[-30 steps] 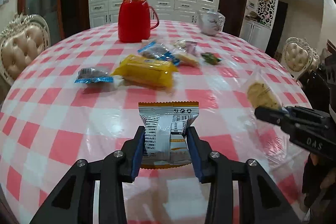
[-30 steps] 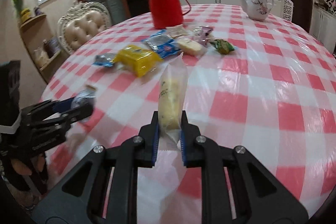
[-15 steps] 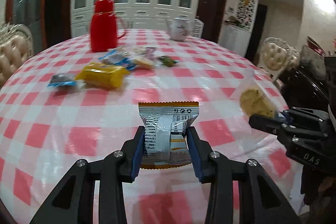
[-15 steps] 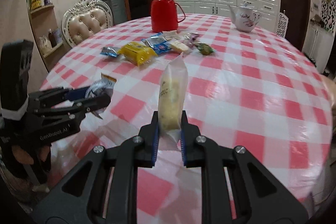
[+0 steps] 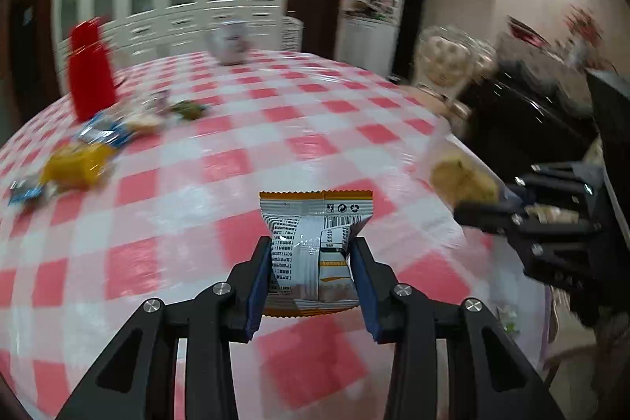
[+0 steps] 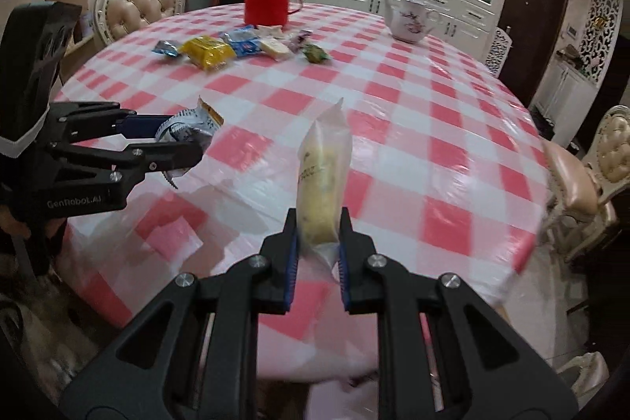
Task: Organize snacks
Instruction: 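Carry the white-orange packet and cream cake into the bin and release both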
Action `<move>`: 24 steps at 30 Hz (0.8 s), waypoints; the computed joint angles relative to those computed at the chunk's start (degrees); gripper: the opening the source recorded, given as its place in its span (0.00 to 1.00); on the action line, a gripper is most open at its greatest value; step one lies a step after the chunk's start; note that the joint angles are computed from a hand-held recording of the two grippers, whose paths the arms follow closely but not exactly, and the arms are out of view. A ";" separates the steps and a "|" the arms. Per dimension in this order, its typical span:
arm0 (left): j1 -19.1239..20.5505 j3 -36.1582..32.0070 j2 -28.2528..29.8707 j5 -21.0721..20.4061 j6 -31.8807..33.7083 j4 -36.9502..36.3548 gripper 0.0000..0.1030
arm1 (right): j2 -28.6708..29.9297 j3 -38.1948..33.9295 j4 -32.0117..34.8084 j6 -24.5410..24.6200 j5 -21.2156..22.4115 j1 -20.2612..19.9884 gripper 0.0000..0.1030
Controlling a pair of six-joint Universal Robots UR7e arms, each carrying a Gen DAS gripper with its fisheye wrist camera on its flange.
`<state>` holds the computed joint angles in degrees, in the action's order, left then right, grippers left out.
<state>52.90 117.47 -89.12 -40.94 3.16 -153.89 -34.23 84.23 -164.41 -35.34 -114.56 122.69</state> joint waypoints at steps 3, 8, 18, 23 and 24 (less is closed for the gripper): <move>-0.82 -1.32 2.63 -2.79 1.33 1.56 0.40 | -2.36 2.32 -1.78 0.72 -1.73 -1.05 0.20; -1.93 -3.92 7.80 -7.41 3.60 4.80 0.40 | -6.87 6.68 -4.46 2.70 -5.76 -3.08 0.20; -2.68 -7.89 16.40 -18.39 6.38 11.13 0.40 | -11.00 9.08 -4.33 3.70 -11.80 -8.19 0.20; -3.00 -9.80 19.78 -22.21 7.22 14.04 0.40 | -12.92 10.26 -2.61 3.80 -15.68 -10.58 0.20; -3.09 -10.00 20.27 -22.73 7.27 14.56 0.40 | -13.22 10.49 -1.99 3.50 -16.40 -10.98 0.20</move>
